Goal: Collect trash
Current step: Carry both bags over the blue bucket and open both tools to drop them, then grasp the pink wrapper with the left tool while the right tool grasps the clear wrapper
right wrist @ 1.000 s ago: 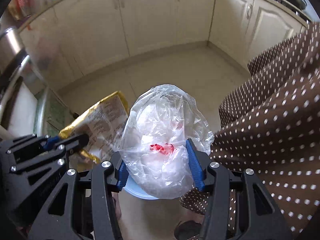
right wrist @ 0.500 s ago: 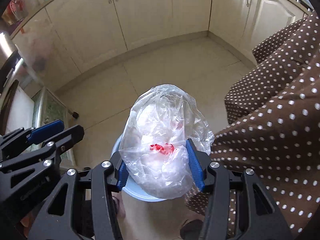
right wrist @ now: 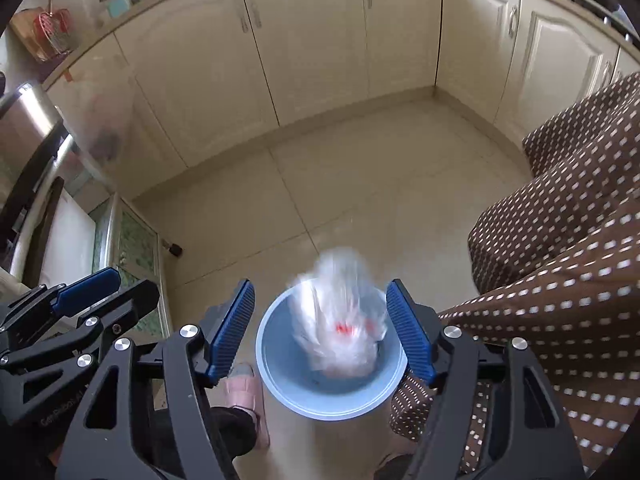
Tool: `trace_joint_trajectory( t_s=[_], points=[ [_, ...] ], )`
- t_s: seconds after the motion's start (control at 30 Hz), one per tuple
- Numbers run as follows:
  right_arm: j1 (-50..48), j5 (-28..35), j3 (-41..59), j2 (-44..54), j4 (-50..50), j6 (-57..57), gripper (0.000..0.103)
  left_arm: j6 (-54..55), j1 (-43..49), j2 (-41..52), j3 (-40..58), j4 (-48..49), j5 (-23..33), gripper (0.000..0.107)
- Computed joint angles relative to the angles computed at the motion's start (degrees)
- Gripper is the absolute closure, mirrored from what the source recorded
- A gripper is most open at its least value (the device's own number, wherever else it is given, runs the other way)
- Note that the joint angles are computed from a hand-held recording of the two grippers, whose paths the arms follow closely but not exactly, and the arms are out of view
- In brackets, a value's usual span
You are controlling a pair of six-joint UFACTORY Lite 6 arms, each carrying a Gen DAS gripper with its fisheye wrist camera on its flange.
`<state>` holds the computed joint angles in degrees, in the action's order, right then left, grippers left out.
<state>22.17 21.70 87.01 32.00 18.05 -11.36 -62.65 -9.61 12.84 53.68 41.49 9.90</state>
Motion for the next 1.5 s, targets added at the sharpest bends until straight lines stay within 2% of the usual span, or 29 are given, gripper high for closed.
trace_joint_trajectory(
  t_s=[0.2, 0.33, 0.43, 0.5, 0.6, 0.7, 0.9, 1.03, 1.23, 1.4, 1.47, 1.5],
  points=[
    [-0.1, 1.2, -8.3, -16.2, -11.8, 10.7, 0.037, 4.7, -4.1, -13.0, -3.2, -6.4, 4.1, 0.059],
    [-2.5, 5.3, -13.3, -31.3, -13.0, 10.9, 0.036, -2.0, -11.1, -22.5, -3.0, -1.2, 10.5, 0.054],
    [-5.1, 8.1, -15.7, -42.1, -19.3, 14.8, 0.034, -7.2, -18.6, -27.1, -0.5, 2.9, 15.9, 0.049],
    [-8.2, 9.9, -17.3, -48.8, -21.0, 14.7, 0.032, -10.6, -25.0, -27.3, 3.0, 6.0, 20.1, 0.046],
    [-16.3, 11.8, -19.4, -57.5, -17.1, 7.7, 0.032, -14.0, -34.0, -23.8, 10.5, 8.8, 23.9, 0.044],
    [-29.1, 13.1, -21.3, -62.9, -4.4, -8.0, 0.031, -16.4, -42.3, -16.9, 19.2, 11.1, 28.3, 0.043],
    [-63.1, 25.3, -22.8, -61.6, 25.9, -42.5, 0.030, -9.4, -48.8, -1.4, 36.8, 5.2, 29.2, 0.042],
    [-73.4, 29.7, -23.5, -58.7, 30.7, -49.8, 0.030, -4.2, -50.6, 8.4, 47.9, 1.7, 31.1, 0.042],
    [-77.2, 30.4, -24.0, -54.5, 30.6, -51.0, 0.030, 3.7, -49.4, 22.2, 64.1, -4.5, 34.5, 0.042],
    [-76.0, 30.9, -21.5, -49.9, 29.4, -48.7, 0.031, 7.9, -48.0, 30.7, 75.0, -7.3, 38.6, 0.042],
    [-75.7, 31.7, -21.1, -48.8, 29.0, -48.4, 0.031, 8.8, -46.9, 31.7, 76.3, -8.7, 38.4, 0.043],
    [-75.4, 32.3, -20.9, -48.1, 28.9, -48.0, 0.031, 9.6, -46.4, 31.9, 76.5, -9.9, 37.7, 0.054]
  ],
)
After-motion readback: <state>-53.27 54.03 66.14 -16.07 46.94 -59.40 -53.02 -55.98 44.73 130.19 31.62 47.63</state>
